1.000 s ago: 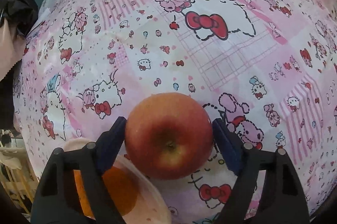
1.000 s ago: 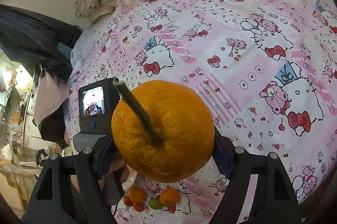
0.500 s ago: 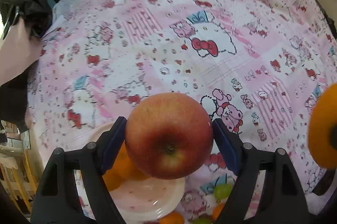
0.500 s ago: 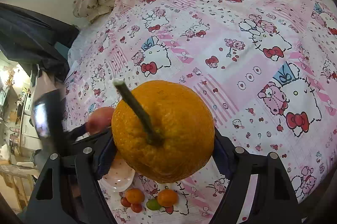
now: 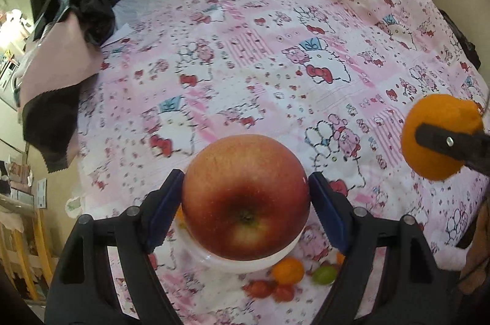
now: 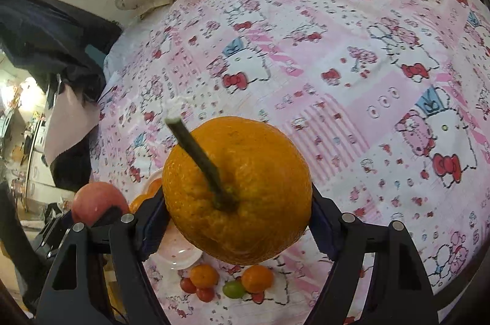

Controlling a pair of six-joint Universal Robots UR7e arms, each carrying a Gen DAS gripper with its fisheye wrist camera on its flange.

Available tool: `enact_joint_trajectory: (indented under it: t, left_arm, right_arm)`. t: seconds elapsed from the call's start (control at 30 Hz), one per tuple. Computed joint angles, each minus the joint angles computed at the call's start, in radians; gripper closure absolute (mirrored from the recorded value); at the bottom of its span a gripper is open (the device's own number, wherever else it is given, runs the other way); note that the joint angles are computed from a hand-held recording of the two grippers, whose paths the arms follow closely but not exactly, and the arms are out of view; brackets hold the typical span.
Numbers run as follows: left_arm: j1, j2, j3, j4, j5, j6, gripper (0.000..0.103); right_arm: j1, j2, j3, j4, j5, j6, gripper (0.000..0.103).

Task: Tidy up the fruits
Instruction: 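Lower the pear-shaped orange onto the plate and open the right tool while the left tool lifts the apple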

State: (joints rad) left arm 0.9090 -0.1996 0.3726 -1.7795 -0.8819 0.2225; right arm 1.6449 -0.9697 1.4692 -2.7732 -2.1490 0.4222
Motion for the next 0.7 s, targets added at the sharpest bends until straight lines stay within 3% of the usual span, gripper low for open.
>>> enact_joint_trajectory:
  t: [0.1, 0.4, 0.57, 0.7]
  left_arm:
    - [0.014, -0.073, 0.108, -0.052, -0.012, 0.012, 0.024]
    - [0.073, -0.203, 0.267, -0.105, -0.032, -0.027, 0.024]
    - [0.104, -0.239, 0.288, -0.082, -0.042, -0.056, 0.024]
    - [0.128, -0.261, 0.324, -0.145, -0.047, -0.049, 0.024]
  right_arm:
    - [0.011, 0.017, -0.016, 0.007, 0.015, -0.03, 0.022]
    - [0.043, 0.088, -0.087, 0.116, -0.005, -0.116, 0.022]
    - [0.06, 0.137, -0.149, 0.147, -0.002, -0.188, 0.022]
    - [0.071, 0.193, -0.246, 0.187, 0.051, -0.255, 0.022]
